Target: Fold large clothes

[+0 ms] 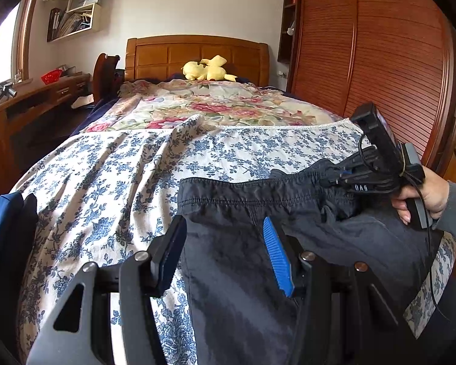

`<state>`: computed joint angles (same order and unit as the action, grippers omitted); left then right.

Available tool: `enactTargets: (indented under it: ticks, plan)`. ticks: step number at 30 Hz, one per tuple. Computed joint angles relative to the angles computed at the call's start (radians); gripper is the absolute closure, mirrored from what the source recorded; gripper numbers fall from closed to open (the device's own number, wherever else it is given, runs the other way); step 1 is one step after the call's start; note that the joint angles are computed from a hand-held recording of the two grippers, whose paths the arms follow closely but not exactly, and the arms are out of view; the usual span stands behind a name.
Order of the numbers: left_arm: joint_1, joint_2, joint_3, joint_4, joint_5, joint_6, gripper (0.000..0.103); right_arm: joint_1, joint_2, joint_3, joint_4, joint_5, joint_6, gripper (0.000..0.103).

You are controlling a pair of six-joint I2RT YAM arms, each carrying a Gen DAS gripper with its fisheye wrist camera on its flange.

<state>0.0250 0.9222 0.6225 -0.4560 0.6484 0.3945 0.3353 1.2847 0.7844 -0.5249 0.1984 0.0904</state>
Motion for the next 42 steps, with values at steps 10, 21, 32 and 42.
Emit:
enactTargets:
  ticks: [10, 21, 32, 42]
  plan:
    - [-0.082, -0.012, -0.019, 0.024, -0.059, -0.030, 0.051, -0.016, 0.117, 0.102, 0.081, 0.127, -0.034, 0.102]
    - [-0.266, -0.039, -0.061, 0.094, -0.140, -0.142, 0.051, -0.158, -0.129, 0.083, -0.020, 0.077, -0.027, 0.044]
    - [-0.385, 0.012, -0.092, 0.173, -0.211, -0.199, 0.051, -0.623, -0.298, -0.069, -0.069, -0.064, -0.241, 0.044]
    - [-0.415, 0.063, -0.099, 0.208, -0.240, -0.201, 0.051, -0.785, -0.072, -0.156, 0.108, -0.190, -0.208, 0.044]
